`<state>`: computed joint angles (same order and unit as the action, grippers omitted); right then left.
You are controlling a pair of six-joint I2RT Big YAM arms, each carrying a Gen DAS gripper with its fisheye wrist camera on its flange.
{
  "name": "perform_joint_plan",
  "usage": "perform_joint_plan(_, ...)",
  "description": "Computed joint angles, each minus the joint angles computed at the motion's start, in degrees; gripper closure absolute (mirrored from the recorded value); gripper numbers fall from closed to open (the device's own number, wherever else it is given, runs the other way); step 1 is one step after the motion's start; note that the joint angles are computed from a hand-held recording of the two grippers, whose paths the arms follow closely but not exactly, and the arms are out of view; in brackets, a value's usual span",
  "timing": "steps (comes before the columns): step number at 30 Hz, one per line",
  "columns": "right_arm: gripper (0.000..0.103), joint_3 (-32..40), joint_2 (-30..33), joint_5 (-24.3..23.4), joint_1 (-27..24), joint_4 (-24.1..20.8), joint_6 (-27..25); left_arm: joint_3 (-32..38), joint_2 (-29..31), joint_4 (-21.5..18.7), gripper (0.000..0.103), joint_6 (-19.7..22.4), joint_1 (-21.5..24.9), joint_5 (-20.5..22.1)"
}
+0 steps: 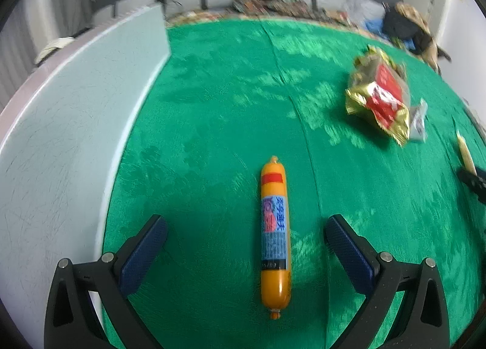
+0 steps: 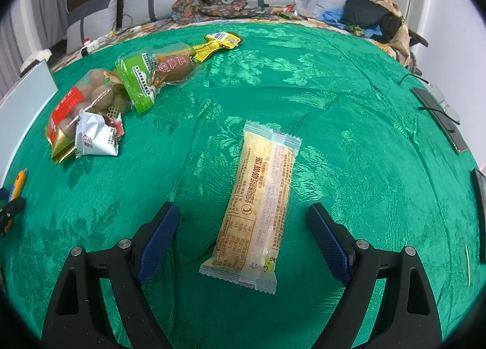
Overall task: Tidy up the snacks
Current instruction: 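Grasp the ham sausage with the left tool while the right tool grasps the bread bar, then drop the ham sausage and bread bar into the white box from both tools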
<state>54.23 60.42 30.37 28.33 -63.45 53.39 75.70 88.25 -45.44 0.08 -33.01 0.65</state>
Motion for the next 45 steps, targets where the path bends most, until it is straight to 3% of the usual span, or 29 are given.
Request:
perform_joint_plan(3,0.013,0.32,0.22,-1.02,-0.40,-0.17,-1.09,2.49,0.69,-5.31,0.010,1.22,0.29,0.91)
perform_joint_plan(6,0.013,3.35,1.51,-9.04,-4.12,-3.95,-4.50,3.86,0.72,-7.72,0.040,2.72,-0.25,1.61)
perform_joint_plan(8,0.017,6.13,3.37,-13.84,-6.41,-7.86,-5.10,5.45,1.30,-9.64,0.088,3.99,-0.55,2.23)
perform_joint_plan(9,0.021,7.30,4.08,-15.42,-7.24,-9.64,-4.67,6.63,1.93,-11.31,0.088,4.18,-0.52,3.01)
perform_joint_plan(11,0.046,9.08,5.09,-16.15,-7.89,-13.08,-3.51,6.78,1.89,-12.24,0.088,3.35,-0.03,5.45)
perform_joint_plan(12,0.069,9.23,4.88,-17.04,-8.15,-13.11,-3.71,6.41,1.55,-12.23,0.088,2.74,0.21,6.50)
perform_joint_plan(16,0.071,8.20,1.43,-23.96,-9.66,-11.91,-1.78,2.30,-2.70,-10.55,0.088,-1.08,1.28,11.67)
perform_joint_plan(23,0.070,11.69,-1.61,-25.71,-6.36,-12.99,0.21,-2.46,-9.95,-7.74,0.088,-7.47,2.10,18.96)
perform_joint_plan(28,0.070,22.03,3.96,-22.77,0.67,-11.59,-1.56,-1.43,-14.30,-6.95,0.088,-11.51,6.30,24.17)
perform_joint_plan(32,0.070,34.66,13.31,-22.60,5.74,-7.37,-5.47,1.62,-16.16,-7.53,0.088,-12.70,14.08,26.87)
perform_joint_plan(34,0.070,40.99,18.22,-23.52,8.29,-5.53,-7.54,3.45,-16.11,-8.68,0.088,-11.28,17.92,25.67)
perform_joint_plan(40,0.070,62.45,36.02,-29.53,14.84,-3.01,-12.90,5.51,-13.88,-12.50,0.088,-4.83,27.86,15.28)
perform_joint_plan(42,0.065,66.60,40.32,-31.86,16.12,-1.26,-13.53,4.72,-12.71,-13.53,0.074,-4.08,30.45,11.21)
perform_joint_plan(43,0.048,68.16,42.33,-33.21,16.67,0.18,-13.51,4.45,-12.36,-13.90,0.051,-4.32,30.99,10.25)
perform_joint_plan(44,0.038,69.19,43.84,-34.25,17.06,0.99,-12.95,3.77,-12.35,-14.01,0.032,-4.93,31.86,8.90)
perform_joint_plan(45,0.033,68.42,43.82,-34.35,17.37,1.92,-12.25,2.49,-13.06,-13.22,0.026,-5.43,32.63,8.22)
